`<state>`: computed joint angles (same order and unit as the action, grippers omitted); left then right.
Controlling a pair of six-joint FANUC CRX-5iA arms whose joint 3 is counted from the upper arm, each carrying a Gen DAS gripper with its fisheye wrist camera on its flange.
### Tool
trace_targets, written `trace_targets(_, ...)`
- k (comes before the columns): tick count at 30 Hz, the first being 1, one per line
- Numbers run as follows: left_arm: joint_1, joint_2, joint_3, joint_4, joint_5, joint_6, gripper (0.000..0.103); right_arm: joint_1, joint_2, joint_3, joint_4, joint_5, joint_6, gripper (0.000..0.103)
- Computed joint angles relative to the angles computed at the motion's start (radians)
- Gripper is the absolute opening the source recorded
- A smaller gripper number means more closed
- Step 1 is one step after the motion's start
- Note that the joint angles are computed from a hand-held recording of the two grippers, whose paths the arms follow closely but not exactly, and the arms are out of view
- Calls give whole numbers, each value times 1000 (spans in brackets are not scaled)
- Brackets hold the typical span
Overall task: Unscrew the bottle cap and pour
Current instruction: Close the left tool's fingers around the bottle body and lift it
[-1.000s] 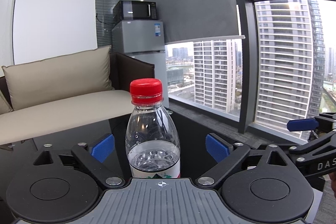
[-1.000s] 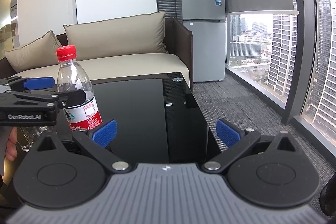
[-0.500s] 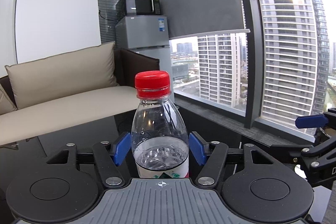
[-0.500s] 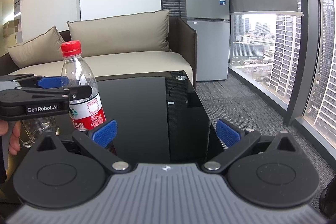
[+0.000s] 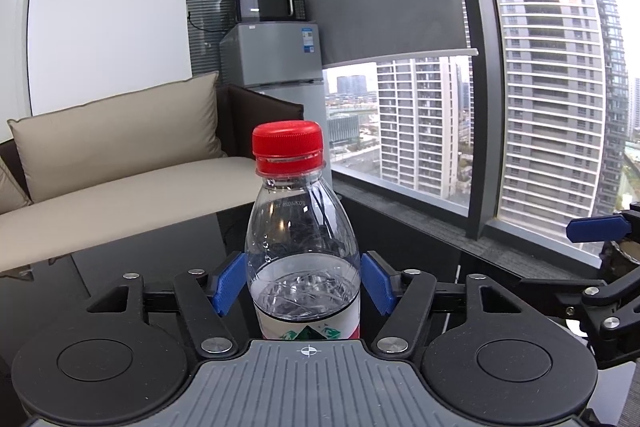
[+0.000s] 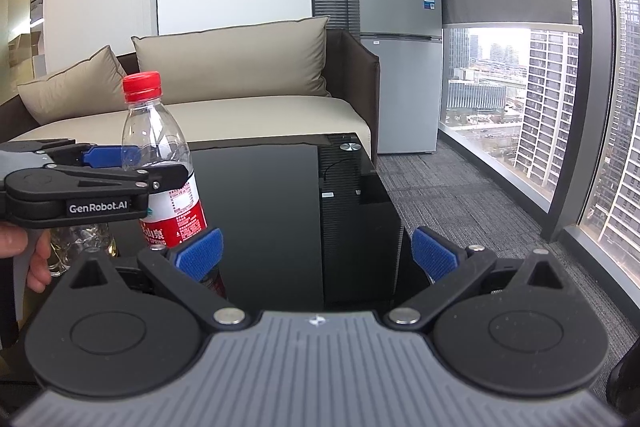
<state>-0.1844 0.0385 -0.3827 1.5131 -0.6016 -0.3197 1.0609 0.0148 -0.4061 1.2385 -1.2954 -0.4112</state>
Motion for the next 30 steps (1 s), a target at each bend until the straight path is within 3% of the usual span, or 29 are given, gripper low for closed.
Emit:
trace_targets(3,-1,1,0,4,3,-2,59,-1,1,2,-1,1,6,103)
trace_targets(30,41,-13,-6,-36,-54,35,58,-16,1,5,-16,-3,-7,103)
